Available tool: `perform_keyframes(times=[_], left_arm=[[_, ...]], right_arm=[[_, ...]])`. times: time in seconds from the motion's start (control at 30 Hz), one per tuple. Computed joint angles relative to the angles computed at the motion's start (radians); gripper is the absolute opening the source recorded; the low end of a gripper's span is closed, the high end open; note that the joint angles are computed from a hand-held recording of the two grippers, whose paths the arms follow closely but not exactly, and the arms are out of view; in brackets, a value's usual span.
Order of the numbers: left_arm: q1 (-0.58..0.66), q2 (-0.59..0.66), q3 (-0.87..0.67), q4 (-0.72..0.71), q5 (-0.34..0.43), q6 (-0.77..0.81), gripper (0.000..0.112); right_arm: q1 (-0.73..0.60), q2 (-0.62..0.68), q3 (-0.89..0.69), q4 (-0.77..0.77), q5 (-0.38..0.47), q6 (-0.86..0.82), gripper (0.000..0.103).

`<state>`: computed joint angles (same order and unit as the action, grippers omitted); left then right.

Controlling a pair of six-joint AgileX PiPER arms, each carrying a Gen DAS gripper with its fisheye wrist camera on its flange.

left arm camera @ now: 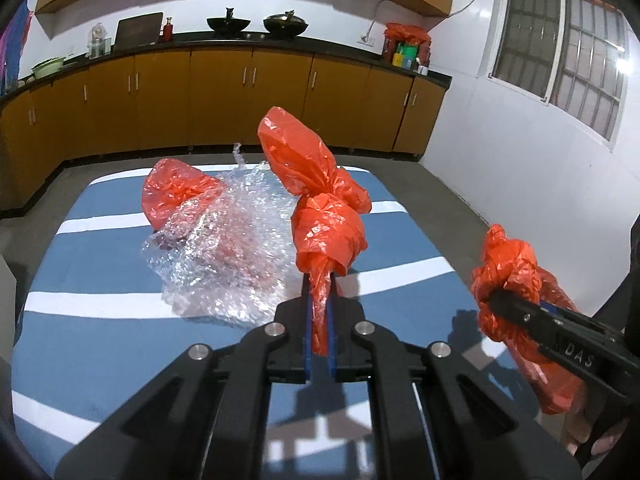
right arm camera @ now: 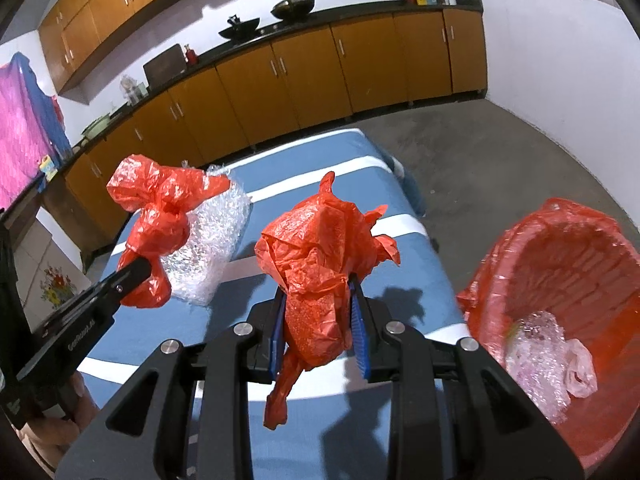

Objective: Collect trash
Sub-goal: 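Carry the red bags to the wastebasket and open the left tool while the right tool lowers its bag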

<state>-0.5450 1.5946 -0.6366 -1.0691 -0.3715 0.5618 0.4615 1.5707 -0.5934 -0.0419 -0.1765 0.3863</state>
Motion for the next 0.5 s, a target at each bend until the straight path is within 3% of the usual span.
perform_keyframes(times=[0.23, 0.37, 0.5], left_arm=[[-0.147, -0.049, 0.004, -0.169, -0.040, 0.124, 0.007], [-0.233, -0.052, -0.020, -0.238, -0.066, 0.174, 0.007], [-0.294, -0.043, -0.055, -0.298, -0.085, 0.221, 0.007]], right_arm=[[-0.018, -0.138, 0.105, 0.234, -0.002, -0.220, 0.028], [-0.089, -0.235, 0.172, 0.150, 0.016, -0.145, 0.028], [-0.173, -0.320, 0.218, -0.052, 0.042, 0.036, 0.028]])
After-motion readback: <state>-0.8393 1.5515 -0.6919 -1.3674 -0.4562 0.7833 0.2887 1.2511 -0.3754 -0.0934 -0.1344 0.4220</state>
